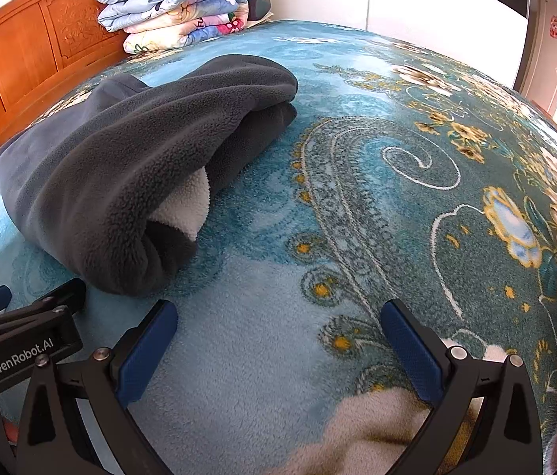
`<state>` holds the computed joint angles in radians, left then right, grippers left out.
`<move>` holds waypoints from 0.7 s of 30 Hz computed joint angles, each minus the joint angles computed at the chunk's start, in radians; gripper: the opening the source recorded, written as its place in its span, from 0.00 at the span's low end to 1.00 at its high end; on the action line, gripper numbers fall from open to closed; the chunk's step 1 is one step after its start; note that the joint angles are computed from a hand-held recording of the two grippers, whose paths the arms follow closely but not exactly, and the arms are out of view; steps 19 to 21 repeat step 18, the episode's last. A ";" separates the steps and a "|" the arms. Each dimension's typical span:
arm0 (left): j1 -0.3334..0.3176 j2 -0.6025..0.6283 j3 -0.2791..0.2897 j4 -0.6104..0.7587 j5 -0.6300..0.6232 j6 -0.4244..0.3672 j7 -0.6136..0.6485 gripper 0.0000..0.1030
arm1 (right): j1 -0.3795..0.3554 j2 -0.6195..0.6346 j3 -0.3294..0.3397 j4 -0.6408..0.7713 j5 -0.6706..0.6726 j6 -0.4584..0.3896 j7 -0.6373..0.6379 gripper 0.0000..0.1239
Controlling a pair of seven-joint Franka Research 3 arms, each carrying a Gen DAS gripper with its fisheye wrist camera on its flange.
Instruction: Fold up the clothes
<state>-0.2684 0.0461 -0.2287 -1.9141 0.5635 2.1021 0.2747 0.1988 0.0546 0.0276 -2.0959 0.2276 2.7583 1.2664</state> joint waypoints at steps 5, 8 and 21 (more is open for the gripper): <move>0.005 -0.010 0.003 -0.006 0.001 0.003 0.008 1.00 | 0.000 0.000 0.000 -0.001 0.004 0.003 -0.006 0.83; 0.010 -0.015 0.005 -0.007 0.000 0.003 0.015 1.00 | -0.001 0.000 0.000 -0.002 0.007 0.005 -0.008 0.83; 0.024 -0.031 0.008 -0.010 -0.004 -0.002 0.038 1.00 | -0.001 -0.001 0.001 -0.005 0.015 0.011 -0.016 0.83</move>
